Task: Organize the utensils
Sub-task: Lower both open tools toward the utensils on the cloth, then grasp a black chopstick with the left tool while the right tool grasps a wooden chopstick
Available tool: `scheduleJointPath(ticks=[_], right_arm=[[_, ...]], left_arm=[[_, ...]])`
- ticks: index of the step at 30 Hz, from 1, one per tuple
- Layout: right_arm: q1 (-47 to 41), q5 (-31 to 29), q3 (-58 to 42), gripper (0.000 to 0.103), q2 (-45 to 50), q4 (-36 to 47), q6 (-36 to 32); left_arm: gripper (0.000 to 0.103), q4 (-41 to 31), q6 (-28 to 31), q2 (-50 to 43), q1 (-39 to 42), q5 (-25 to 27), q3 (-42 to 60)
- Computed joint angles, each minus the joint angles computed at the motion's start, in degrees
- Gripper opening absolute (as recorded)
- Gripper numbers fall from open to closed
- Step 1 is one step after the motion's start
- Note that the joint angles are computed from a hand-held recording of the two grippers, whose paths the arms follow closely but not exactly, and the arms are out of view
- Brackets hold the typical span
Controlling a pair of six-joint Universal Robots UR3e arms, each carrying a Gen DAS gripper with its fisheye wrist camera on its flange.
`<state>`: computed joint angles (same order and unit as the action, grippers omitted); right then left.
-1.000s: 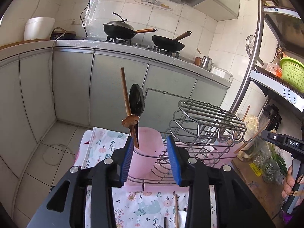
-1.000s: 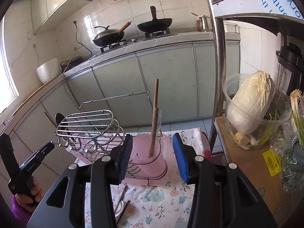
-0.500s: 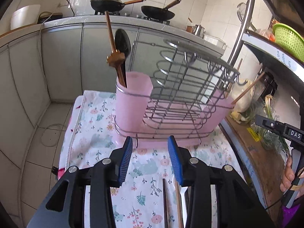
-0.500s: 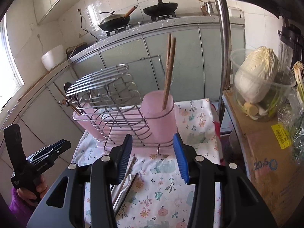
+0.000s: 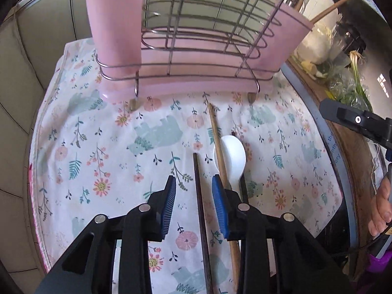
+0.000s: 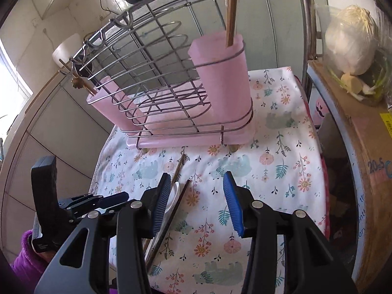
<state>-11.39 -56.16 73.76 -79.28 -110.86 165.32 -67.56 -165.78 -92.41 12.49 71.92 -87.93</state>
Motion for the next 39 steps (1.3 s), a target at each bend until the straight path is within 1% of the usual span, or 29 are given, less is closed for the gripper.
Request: scheduleJointPath(ticks=[5, 10, 11, 12, 13, 15, 18, 24, 27, 33, 36, 38, 39], right_arm=[[0.57, 0.72, -0.92, 0.045, 1.72, 1.84, -0.25], [1.48, 0.56, -3.16, 0.045, 3.89, 3.61, -0.46], [1.67, 0.61, -3.59, 0.045, 4.29, 3.92, -0.44], [1.74, 0.78, -4.18, 0.045, 4.73, 4.46, -0.53], [1.95, 0.95, -4.87, 0.045, 5.27, 5.00, -0.52], [2.39, 1.22, -6.08, 0.045, 6.28, 5.98, -0.51], [3.00, 1.94, -8.19, 0.045, 8.04, 7.70, -0.48], [4.46, 3.90, -15.29, 0.045, 13.27, 12.59, 0.41], [6.22, 3.85, -21.53, 0.045, 17.80, 15.55, 1.70], [9.97, 1.71, -38.74, 0.044, 29.09, 25.13, 3.69], [11.85, -1.33, -47.28, 0.037, 34.27, 28.55, 5.44], [12.71, -2.40, -54.65, 0.035, 38.56, 32.22, 6.40], [13.18, -3.03, -59.29, 0.035, 41.13, 34.50, 6.84]], left_arm=[[0.020, -0.88, -1.44, -4.07, -2.89, 3.47, 1.97], [0.019, -0.05, -2.46, -6.28, -4.87, 5.60, 2.84], [0.017, 0.21, -2.56, -6.47, -5.14, 6.03, 2.95], [0.009, 0.75, -2.86, -6.68, -5.53, 6.98, 2.99], [0.006, 0.93, -3.32, -7.73, -6.04, 7.80, 4.21], [0.004, 0.90, -3.69, -8.22, -5.73, 7.15, 4.73], [0.004, 1.19, -4.50, -8.03, -4.49, 6.06, 4.80], [0.004, 1.53, -5.49, -4.21, 0.68, 3.16, 1.97], [0.004, 1.37, -5.02, -2.43, 2.87, 2.58, 0.83], [0.004, -0.25, -3.48, -2.09, 4.52, 3.50, 0.63], [0.004, -1.08, -2.79, -2.74, 4.67, 3.70, 1.03], [0.004, -1.92, -2.34, -3.72, 4.51, 3.95, 1.88], [0.004, -3.28, -0.39, -2.78, 6.26, 3.48, 1.29]])
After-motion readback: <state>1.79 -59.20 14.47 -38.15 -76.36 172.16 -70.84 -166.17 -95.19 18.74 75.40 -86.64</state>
